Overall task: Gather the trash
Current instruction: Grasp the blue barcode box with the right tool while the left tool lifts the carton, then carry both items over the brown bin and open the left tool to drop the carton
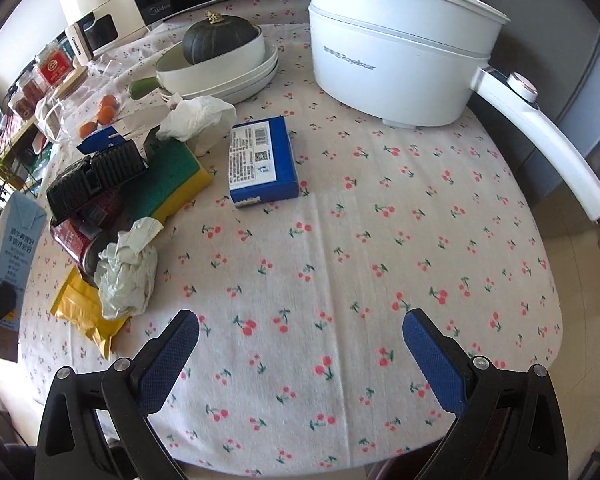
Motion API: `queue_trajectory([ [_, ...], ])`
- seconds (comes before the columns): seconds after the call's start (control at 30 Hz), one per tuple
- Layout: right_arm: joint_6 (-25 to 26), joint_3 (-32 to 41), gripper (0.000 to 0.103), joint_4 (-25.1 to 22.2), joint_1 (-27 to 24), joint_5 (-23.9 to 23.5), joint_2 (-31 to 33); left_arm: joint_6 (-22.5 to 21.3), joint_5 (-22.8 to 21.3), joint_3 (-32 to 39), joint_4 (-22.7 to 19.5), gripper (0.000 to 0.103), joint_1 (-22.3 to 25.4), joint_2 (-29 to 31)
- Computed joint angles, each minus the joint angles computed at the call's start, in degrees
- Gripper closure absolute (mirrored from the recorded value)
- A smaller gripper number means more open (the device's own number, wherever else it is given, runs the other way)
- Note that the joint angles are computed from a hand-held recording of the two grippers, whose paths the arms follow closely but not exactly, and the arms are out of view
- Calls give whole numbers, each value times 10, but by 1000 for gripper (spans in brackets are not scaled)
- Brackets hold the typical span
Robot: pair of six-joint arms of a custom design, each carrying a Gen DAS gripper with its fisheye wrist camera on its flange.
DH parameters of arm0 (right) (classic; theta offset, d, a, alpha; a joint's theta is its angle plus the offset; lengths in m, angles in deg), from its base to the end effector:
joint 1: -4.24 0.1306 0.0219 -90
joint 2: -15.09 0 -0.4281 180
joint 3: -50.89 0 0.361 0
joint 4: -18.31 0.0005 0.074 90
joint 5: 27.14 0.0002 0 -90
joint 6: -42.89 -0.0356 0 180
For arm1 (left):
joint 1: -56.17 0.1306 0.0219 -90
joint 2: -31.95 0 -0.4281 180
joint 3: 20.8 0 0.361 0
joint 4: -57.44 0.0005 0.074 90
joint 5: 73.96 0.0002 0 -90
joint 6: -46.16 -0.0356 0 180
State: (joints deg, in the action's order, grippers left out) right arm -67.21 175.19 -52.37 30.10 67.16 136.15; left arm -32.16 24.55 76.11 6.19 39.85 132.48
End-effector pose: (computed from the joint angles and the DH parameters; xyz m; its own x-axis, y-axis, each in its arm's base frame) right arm 0.5818 0.2785 0.4165 -0.9210 -0.0656 -0.3841 -0.0986 0.9929 0.0668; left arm 0.5004 -0.1525 0.4393 -0.8414 0.0378 -0.5390 0.1933 0.9526 -0.2350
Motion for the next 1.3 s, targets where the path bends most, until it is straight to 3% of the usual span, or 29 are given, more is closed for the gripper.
queue_trajectory([
  [0.2,-4,156,4,-44,-5,1,115,16,29,-14,8,51,31,-3],
  [0.3,-1,232,11,-84,-3,16,166,17,30,-13,9,51,38,-1],
  [0.43,-13,288,33,-109,-5,18,203,18,37,-13,5,50,46,1],
  [0.5,-12,283,42,-98,-4,29,201,18,38,-14,5,50,46,1],
  [0.53,-15,279,42,-96,-4,26,199,19,39,-13,5,50,46,1],
  [0.8,-39,143,43,-60,-9,13,104,16,42,-22,11,50,37,-8],
  [1.3,-65,-226,43,31,-17,22,-189,16,46,-48,29,50,-53,-36],
])
